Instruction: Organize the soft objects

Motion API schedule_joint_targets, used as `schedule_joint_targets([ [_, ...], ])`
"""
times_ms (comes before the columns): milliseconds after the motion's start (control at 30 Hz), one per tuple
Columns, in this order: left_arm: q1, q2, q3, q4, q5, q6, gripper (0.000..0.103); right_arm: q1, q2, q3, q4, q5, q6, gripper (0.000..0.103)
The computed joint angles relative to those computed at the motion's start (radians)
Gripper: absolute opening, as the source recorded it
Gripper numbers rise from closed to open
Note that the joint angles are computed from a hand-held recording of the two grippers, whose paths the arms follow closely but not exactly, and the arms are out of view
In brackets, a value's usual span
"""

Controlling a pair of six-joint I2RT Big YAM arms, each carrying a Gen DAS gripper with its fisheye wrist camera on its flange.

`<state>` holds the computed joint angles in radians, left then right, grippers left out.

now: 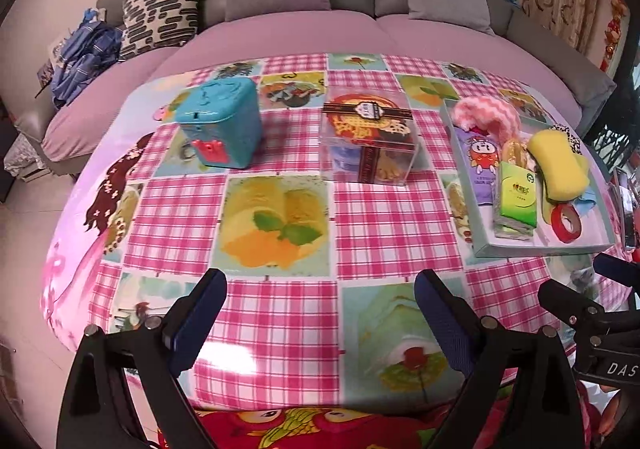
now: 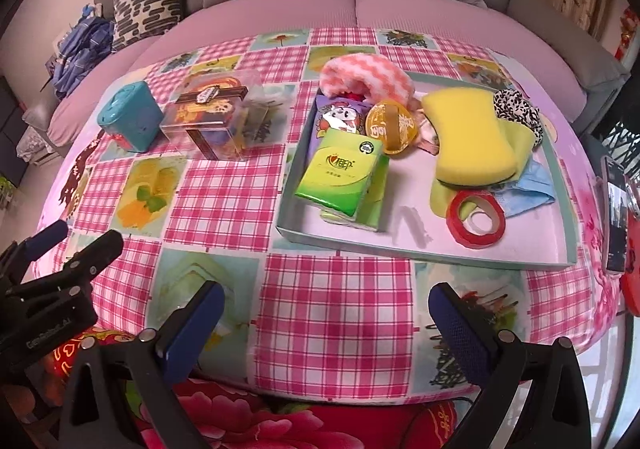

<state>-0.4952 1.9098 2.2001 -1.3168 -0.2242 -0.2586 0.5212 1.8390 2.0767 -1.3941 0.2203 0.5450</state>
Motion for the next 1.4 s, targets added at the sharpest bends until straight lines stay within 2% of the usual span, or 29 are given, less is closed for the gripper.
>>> schedule_joint_targets([
  [200,-0.004,-0.032,-0.053,0.024,-0.046,0.007,0.095,0.013,-0.02,-0.055,0.049,0.029,0.026,0.103],
  [367,-0.004,-0.035,-0.065,0.012,-0.076,-0.003,0.095,0.017,-0.024,-0.073,0.066,0.042,0.026,0.103],
  [767,0.008,-0.027,-0.062,-0.009,-0.043,-0.03,0.095,0.017,-0.041,-0.099,0.093,0.068,0.051,0.103],
  [1400,0.007,-0.021,-0.056,-0.014,-0.057,-0.032,0.095,0.019,-0.049,-0.111,0.104,0.085,0.058,0.103],
])
